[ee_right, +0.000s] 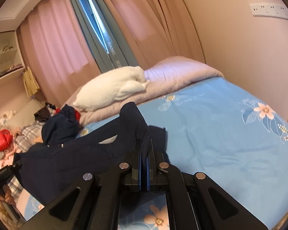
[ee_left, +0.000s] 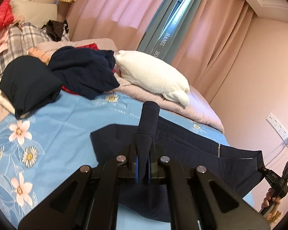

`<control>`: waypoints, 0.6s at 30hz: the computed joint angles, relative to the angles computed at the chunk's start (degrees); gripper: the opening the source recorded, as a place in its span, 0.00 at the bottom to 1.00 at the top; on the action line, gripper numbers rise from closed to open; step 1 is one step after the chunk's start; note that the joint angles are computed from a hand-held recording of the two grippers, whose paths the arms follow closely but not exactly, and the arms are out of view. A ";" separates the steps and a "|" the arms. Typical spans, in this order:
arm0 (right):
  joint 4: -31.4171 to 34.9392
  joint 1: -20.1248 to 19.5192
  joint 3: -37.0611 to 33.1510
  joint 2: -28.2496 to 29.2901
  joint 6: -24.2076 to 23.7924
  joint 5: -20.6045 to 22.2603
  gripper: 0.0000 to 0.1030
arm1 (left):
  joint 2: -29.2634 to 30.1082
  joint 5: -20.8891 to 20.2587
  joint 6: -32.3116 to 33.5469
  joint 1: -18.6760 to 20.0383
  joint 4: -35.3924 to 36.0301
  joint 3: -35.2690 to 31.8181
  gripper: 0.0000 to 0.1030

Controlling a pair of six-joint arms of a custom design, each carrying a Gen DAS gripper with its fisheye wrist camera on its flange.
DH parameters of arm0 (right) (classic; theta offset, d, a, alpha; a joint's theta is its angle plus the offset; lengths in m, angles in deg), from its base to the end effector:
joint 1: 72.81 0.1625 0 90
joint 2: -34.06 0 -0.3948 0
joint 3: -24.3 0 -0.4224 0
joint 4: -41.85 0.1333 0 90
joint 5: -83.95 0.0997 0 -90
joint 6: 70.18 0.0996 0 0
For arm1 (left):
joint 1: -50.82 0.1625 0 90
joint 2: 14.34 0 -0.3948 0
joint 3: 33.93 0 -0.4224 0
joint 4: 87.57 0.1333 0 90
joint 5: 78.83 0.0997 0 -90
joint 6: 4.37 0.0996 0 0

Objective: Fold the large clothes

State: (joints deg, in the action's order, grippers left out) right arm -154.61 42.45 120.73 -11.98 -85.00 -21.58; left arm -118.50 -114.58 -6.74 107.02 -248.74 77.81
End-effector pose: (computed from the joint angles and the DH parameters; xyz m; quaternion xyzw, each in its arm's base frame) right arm 0.3860 -0.5682 0.1504 0.2400 -0.8434 0.4746 0.0764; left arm -0.0549 -0.4670 0.5530 -0.0264 0.7932 -0.5661 0.2228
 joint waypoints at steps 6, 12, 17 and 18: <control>3.71 0.59 -6.92 3.18 -0.17 -0.45 0.03 | 6.99 -1.10 2.56 3.52 0.78 -8.20 0.06; 12.75 0.72 -20.41 9.82 0.02 -1.26 0.03 | 17.81 -2.79 4.90 9.30 2.53 -21.01 0.06; 21.66 0.98 -36.93 19.56 -1.41 -5.49 0.03 | 25.79 -4.93 2.25 14.50 8.18 -31.44 0.06; 23.84 0.92 -41.20 22.21 -1.74 -6.39 0.03 | 28.01 -4.77 2.29 15.67 9.16 -33.88 0.06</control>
